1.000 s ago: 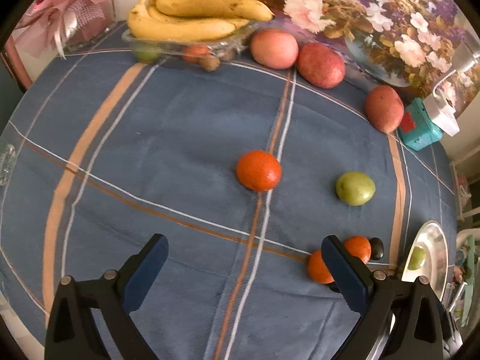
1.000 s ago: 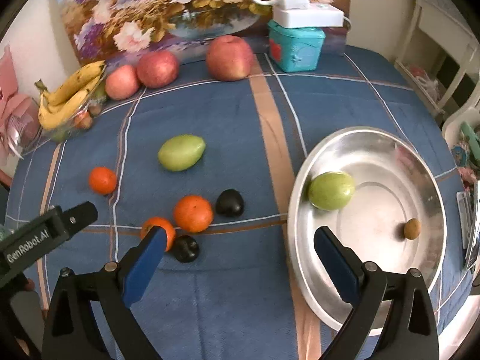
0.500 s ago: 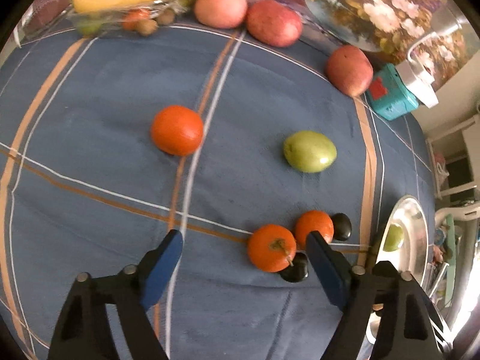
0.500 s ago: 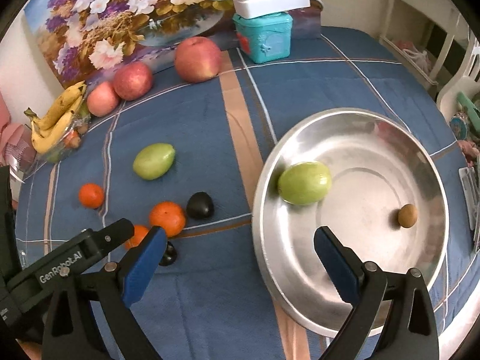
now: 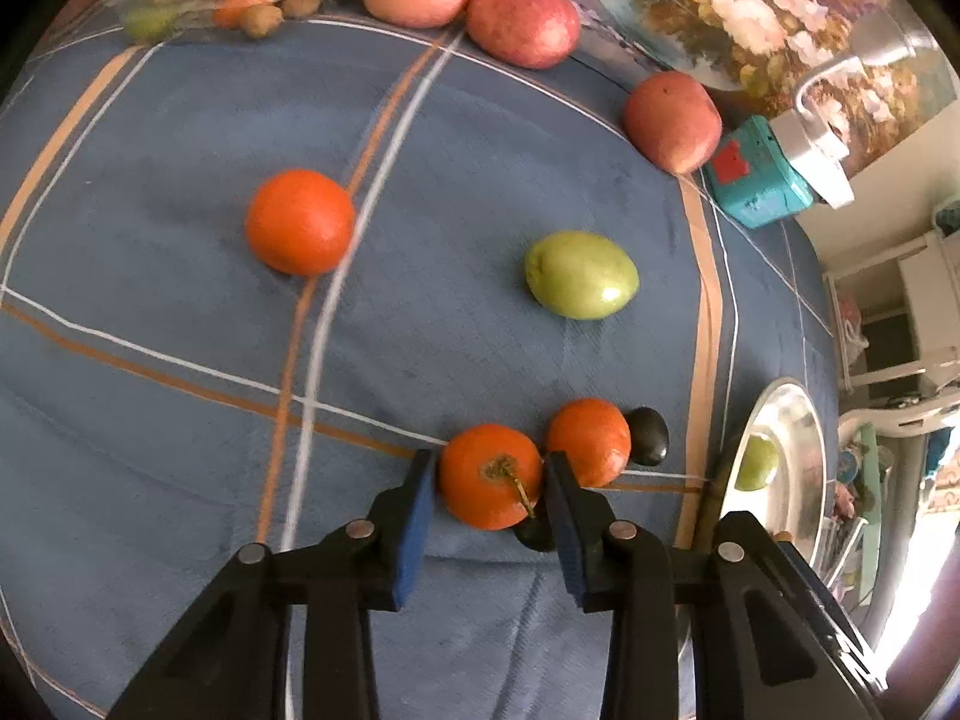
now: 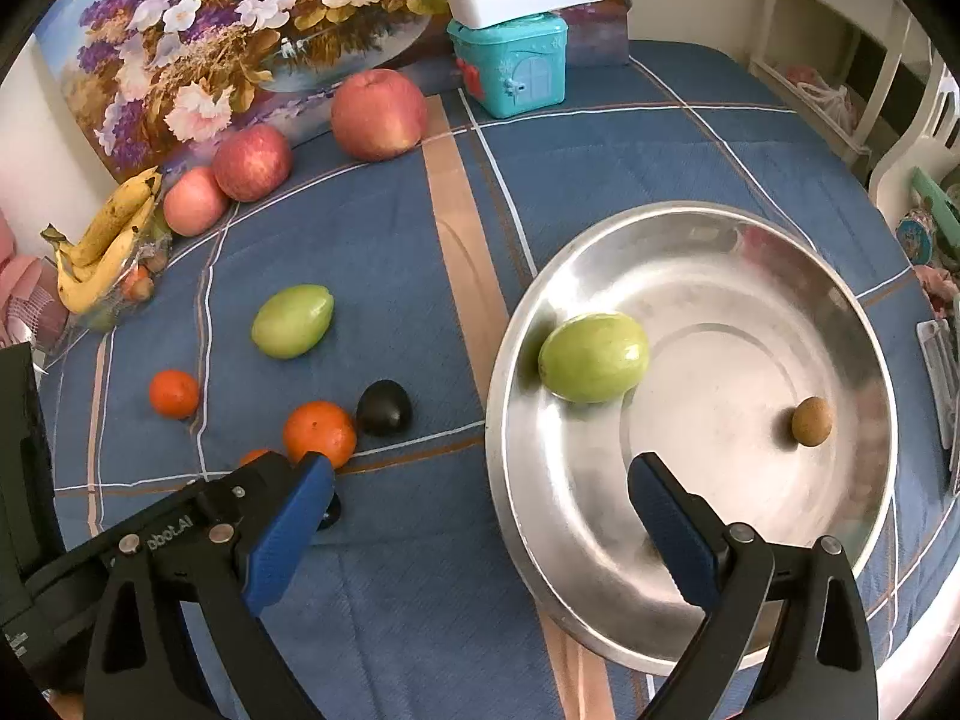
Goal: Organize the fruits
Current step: 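Close the left tool on the orange tomato with a stem, then lift the tomato with left tool while right tool grasps a black plum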
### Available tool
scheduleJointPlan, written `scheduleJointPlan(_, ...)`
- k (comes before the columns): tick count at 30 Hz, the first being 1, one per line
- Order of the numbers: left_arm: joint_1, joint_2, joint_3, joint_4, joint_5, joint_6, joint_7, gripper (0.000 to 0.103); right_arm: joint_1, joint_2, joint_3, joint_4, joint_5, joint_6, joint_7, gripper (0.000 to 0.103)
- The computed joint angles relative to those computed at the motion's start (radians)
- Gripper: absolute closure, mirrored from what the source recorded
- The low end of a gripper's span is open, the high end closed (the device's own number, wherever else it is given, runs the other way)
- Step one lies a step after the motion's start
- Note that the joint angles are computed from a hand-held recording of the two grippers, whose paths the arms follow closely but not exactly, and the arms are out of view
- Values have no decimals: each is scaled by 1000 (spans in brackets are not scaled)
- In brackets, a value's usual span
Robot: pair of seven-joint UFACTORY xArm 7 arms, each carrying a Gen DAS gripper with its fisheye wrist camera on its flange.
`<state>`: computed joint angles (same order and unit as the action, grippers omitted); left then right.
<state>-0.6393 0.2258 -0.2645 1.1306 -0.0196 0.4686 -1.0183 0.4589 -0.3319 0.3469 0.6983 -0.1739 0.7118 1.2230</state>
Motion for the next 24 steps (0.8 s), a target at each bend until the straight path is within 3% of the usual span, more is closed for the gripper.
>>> scheduleJointPlan(9,52,-170,30,-164,70,-8,-149,64,37,127,5,79,0,-32,-33,4)
scheduleJointPlan(12,81,-211,24,-209,69,-10,-168,64,47,186,22,142,-76,32,2,2)
scheduleJointPlan(24,121,-250,7,-266,-16,-39,-126,64,129,325,-21,246,-110,23,37,2)
